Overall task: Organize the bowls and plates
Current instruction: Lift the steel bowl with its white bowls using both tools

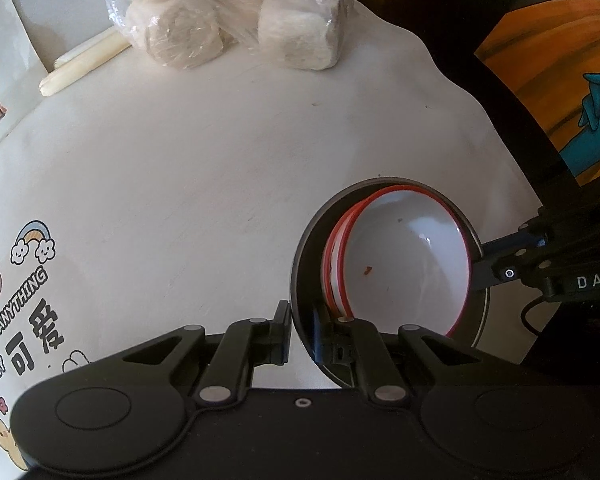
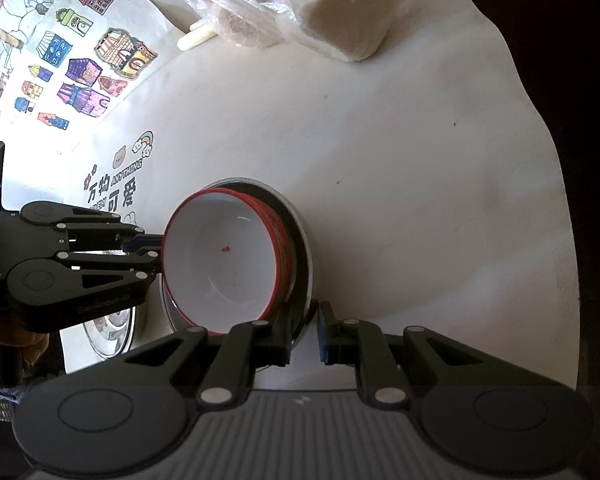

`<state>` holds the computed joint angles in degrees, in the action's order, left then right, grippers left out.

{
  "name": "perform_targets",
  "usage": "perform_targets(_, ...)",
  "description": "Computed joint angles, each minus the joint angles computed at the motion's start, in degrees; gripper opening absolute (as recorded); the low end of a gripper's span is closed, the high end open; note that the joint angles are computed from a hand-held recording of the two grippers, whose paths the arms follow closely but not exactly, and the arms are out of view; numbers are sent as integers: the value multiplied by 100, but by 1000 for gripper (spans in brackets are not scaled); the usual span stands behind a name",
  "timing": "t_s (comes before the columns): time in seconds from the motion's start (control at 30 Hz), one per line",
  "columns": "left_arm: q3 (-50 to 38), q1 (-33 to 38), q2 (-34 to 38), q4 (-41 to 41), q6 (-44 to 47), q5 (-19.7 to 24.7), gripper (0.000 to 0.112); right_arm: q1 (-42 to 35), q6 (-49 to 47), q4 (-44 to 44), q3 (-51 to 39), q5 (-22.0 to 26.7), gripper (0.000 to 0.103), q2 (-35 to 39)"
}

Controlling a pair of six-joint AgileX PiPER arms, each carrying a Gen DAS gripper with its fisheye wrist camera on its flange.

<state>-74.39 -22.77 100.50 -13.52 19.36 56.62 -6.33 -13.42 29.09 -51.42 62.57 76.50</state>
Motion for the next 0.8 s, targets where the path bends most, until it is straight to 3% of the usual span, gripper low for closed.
perform_targets(0.8,-28,-267,-95,306,-717,19,11,-178,-666,5,-290,299,16,302)
